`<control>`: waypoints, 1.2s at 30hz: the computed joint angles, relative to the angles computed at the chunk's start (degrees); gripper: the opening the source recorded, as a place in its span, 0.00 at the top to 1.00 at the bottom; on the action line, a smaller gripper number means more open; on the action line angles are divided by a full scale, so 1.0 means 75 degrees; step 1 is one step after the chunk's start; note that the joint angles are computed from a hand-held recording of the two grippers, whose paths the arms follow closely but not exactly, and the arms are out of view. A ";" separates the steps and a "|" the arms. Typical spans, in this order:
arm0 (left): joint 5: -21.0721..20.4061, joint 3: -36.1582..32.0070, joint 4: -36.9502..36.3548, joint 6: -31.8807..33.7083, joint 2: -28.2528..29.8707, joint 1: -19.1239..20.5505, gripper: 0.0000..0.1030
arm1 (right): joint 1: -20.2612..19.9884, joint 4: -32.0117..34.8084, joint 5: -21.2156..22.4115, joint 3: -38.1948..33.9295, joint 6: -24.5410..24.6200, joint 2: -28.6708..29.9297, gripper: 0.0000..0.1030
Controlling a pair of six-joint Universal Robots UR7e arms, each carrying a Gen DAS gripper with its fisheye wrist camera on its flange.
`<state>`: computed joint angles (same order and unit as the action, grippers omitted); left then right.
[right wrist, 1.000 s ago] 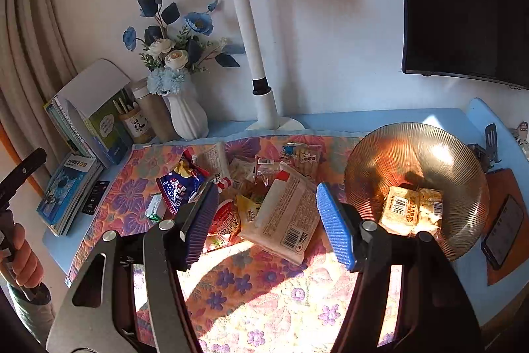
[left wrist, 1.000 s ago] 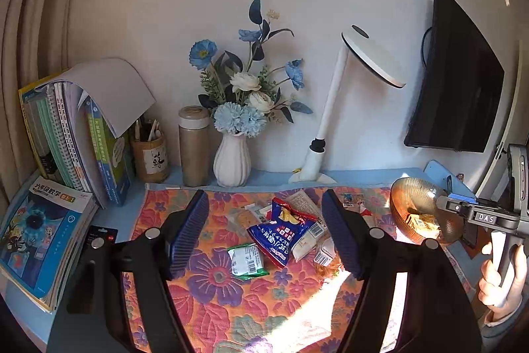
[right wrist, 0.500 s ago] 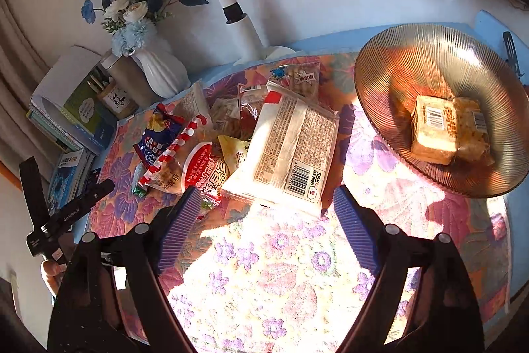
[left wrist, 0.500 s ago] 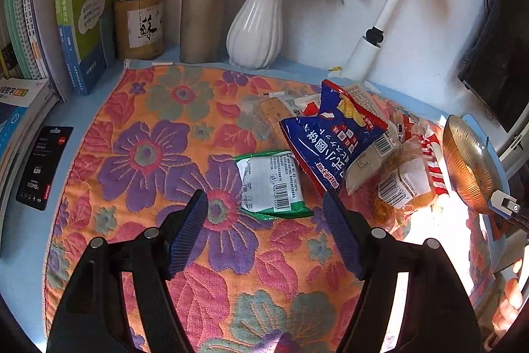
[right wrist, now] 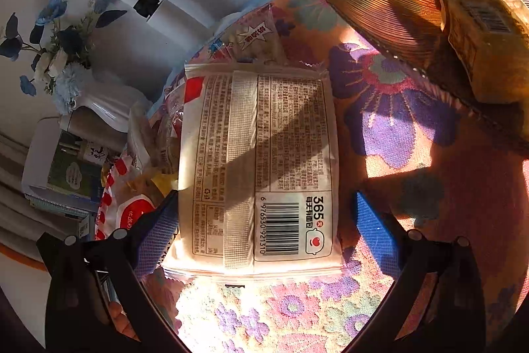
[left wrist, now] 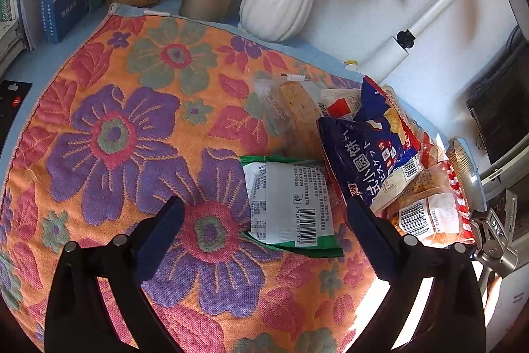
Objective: Organize snacks
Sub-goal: 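Grasp the green-white packet with left gripper while right grasps white bread bag, then carry the green packet and white bread bag toward the glass bowl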
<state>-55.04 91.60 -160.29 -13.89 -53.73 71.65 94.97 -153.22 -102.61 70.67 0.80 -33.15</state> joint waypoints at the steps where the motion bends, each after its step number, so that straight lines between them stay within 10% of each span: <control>1: -0.0003 -0.0139 0.0143 0.0059 0.0116 0.0023 0.06 | 0.0044 -0.0064 -0.0118 -0.0066 -0.0085 0.0066 0.03; 14: 0.0958 -0.0299 -0.0016 0.0606 0.0568 -0.0248 0.53 | 0.0064 -0.0697 -0.0320 0.0299 -0.0460 -0.0010 0.22; 26: 0.1108 0.1845 -0.0672 0.0172 -0.0634 -0.0911 0.53 | 0.0132 -0.1252 -0.0561 0.2069 -0.0994 -0.1296 0.23; 36: 0.1388 0.2770 -0.0143 0.0581 -0.0673 -0.1785 0.52 | 0.0554 -0.2180 -0.2425 0.3353 -0.2969 -0.1579 0.22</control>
